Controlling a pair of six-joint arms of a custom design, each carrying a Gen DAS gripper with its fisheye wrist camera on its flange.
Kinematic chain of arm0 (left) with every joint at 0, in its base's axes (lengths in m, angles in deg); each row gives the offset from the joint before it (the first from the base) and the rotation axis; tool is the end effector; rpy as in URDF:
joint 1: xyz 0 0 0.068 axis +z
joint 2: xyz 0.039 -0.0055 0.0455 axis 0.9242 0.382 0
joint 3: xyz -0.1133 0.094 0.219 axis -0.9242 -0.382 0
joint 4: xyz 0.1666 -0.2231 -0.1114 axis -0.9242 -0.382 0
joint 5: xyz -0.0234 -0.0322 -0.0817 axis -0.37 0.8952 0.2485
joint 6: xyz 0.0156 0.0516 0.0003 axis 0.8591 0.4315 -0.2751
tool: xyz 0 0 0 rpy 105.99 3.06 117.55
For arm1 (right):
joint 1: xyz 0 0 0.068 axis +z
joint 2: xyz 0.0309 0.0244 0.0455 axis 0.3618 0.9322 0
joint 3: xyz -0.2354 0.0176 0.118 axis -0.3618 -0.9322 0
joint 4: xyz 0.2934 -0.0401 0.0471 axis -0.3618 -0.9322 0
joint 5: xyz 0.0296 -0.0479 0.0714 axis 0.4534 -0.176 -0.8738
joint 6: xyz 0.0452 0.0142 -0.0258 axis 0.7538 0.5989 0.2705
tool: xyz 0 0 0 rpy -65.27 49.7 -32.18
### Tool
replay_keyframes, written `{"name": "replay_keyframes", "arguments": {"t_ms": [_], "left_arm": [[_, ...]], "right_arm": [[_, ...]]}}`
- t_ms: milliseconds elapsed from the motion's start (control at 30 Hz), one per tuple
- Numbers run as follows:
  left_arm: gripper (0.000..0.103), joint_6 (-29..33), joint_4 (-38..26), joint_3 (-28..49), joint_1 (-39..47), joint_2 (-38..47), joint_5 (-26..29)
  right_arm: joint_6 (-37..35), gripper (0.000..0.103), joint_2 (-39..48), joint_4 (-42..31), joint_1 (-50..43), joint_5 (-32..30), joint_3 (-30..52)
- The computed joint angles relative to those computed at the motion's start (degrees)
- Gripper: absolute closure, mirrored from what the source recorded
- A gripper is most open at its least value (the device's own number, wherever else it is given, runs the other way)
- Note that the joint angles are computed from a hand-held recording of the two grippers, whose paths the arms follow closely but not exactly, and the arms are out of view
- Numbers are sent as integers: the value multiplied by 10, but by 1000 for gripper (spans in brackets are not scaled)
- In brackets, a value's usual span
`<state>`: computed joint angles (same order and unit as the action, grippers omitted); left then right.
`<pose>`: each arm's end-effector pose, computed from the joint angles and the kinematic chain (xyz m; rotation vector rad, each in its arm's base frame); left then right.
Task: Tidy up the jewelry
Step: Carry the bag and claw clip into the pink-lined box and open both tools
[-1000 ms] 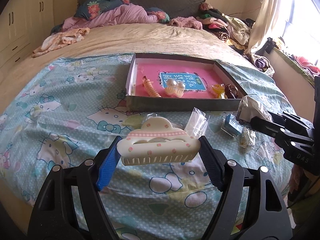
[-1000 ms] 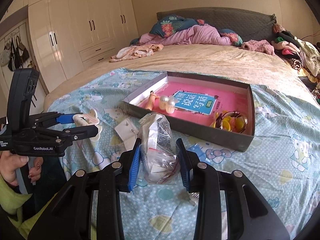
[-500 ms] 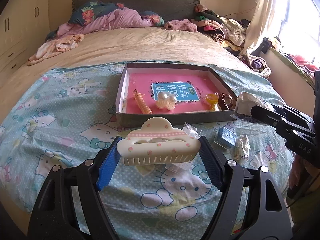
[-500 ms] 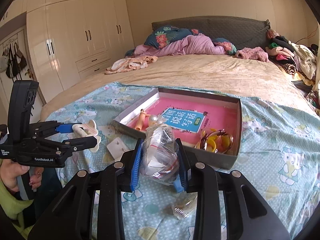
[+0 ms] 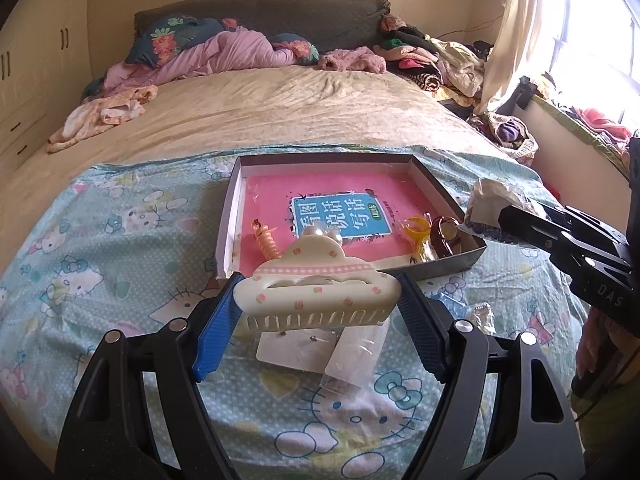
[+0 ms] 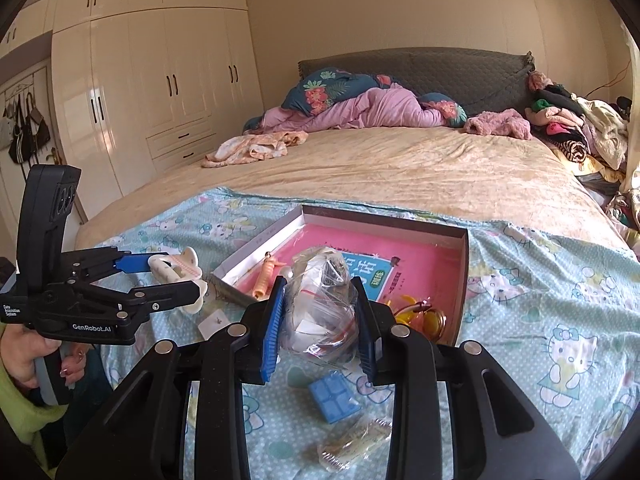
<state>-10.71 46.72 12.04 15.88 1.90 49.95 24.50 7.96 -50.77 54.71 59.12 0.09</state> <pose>0.1689 -0.1907 0.1959 0.2736 2.3069 -0.2132 0.1676 0.1087 0.2149 -0.3685 2.0815 0.4237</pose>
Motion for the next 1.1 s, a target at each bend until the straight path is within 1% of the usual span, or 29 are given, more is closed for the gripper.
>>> {"name": "replay_keyframes", "arguments": {"t_ms": [300,467,1100], "left_arm": [[35,31,28,28,31,40,11],[35,45,47,40,53,68,22],[35,61,104,52,108,159,68]], "right_arm": [[-19,73,39,31,-35,-18,19],[-26,73,77,55,-54,-28,29],[-34,73,212,113,-86,-45,68]]}}
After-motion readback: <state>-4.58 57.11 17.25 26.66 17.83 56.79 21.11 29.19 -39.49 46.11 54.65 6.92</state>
